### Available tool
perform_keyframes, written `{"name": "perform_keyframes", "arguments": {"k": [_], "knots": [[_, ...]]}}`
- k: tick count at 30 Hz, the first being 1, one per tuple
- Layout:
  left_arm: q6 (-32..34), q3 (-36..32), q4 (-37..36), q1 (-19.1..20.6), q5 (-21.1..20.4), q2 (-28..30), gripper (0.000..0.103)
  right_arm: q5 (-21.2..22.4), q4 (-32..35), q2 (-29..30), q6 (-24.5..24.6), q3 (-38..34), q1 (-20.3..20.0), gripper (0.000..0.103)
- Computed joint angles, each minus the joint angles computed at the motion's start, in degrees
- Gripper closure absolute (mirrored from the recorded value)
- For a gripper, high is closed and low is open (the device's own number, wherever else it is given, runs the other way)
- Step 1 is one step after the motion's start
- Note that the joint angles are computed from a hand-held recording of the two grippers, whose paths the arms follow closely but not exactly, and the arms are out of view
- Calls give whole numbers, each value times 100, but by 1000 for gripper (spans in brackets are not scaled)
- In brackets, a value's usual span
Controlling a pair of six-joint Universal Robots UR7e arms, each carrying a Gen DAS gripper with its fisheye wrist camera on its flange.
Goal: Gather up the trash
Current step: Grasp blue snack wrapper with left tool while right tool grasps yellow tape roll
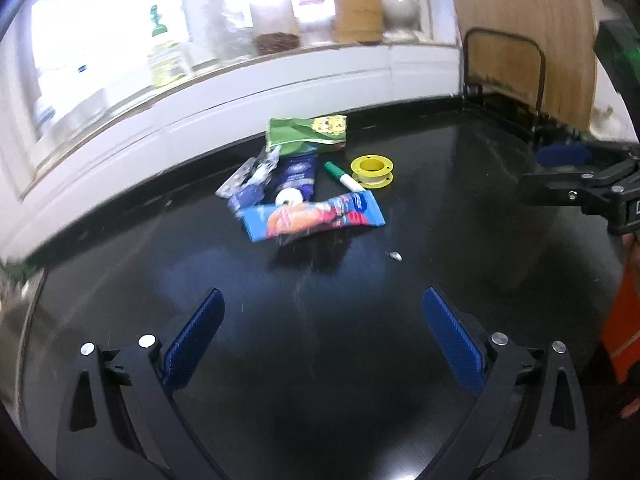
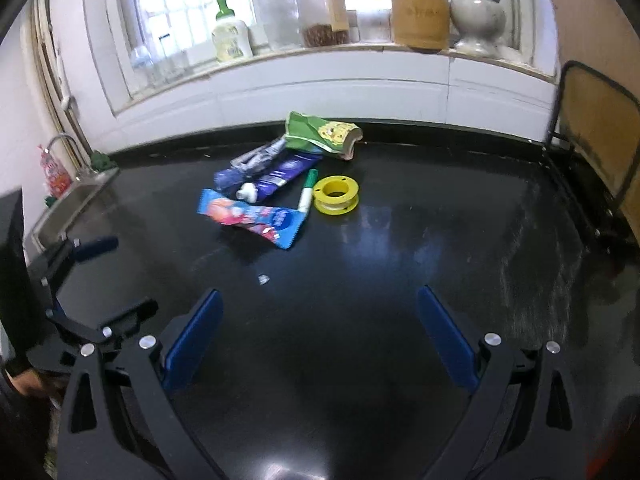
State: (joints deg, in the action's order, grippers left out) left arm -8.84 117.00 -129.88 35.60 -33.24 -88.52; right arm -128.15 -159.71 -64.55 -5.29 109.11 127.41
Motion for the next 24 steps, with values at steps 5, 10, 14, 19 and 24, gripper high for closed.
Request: {"name": "perform_keyframes", "arguments": {"k": [5, 10, 14, 19, 24], "knots": [[1358, -695, -400, 767, -100, 756, 7, 103, 342, 535, -319, -642, -365, 9], [1932, -1523, -139, 1452, -874, 1306, 7, 139, 802, 1133, -589, -1368, -699, 9], [2491, -1751, -192, 1645, -1274, 1542, 7, 210, 1161, 1608, -632, -2043, -890, 9], [2840, -1812, -404, 1734, -1558, 1621, 7, 298, 1390, 2097, -791, -2726, -1009, 10], [3060, -1537, -933, 1664, -1797, 1456, 19, 316, 1237, 2210, -1081, -2813, -1004, 40]]}}
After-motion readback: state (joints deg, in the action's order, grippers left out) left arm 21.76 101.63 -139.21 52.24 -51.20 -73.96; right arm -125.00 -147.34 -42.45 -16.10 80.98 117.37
